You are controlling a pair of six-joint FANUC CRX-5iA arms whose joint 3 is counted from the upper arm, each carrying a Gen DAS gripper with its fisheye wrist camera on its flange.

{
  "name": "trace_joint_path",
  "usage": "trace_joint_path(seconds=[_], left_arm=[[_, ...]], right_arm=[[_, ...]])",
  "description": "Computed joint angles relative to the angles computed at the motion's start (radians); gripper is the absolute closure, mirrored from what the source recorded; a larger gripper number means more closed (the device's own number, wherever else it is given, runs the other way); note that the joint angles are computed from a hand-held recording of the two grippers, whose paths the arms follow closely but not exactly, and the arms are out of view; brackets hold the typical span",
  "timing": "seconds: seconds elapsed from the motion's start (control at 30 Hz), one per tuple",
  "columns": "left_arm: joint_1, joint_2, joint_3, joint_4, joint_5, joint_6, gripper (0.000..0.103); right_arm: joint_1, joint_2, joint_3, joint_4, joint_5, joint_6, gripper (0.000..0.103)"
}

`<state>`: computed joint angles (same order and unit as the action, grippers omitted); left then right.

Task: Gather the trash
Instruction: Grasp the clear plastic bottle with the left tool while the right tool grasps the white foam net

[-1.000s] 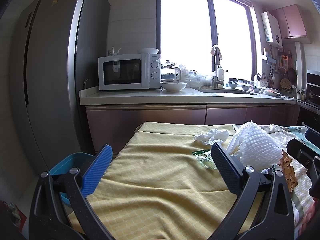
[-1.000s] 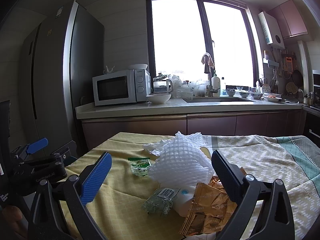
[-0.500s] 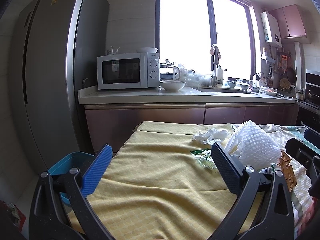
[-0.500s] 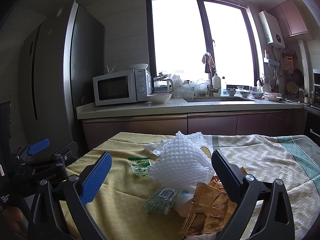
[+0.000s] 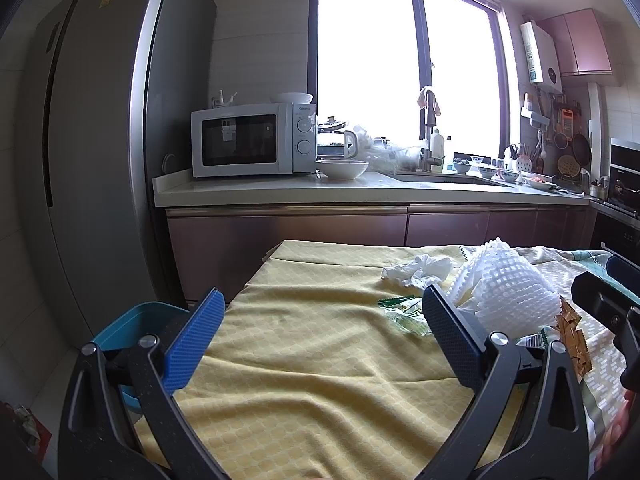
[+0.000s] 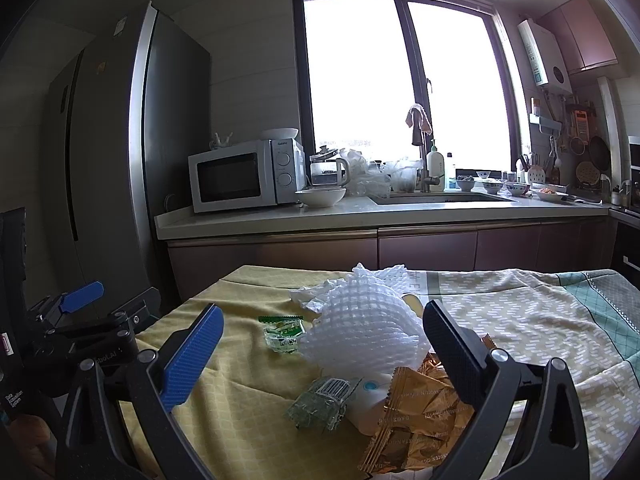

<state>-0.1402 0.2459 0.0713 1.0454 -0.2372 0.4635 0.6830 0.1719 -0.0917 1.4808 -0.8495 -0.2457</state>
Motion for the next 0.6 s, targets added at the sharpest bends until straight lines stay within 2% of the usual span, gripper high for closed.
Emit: trace_joint_path(seconds=[0.37, 0.5, 0.6], left_arm=[[0.006, 0.012, 0.023, -0.035, -0.041, 0.028, 0.006], [0.013, 0.022, 0.042, -0.046, -0.099, 0.028, 0.006], [0.02, 0.039, 0.071, -0.063, -0.177, 0.031, 0.006]], right_arm=[[-0.008, -0.007, 0.0, -0.018, 0.012, 0.01, 0.007], [-0.014, -0.01, -0.001, -0.031, 0.004, 0.02, 0.007], [-0.024, -0.015, 0.004, -0.073, 0.005, 0.043, 0.007]])
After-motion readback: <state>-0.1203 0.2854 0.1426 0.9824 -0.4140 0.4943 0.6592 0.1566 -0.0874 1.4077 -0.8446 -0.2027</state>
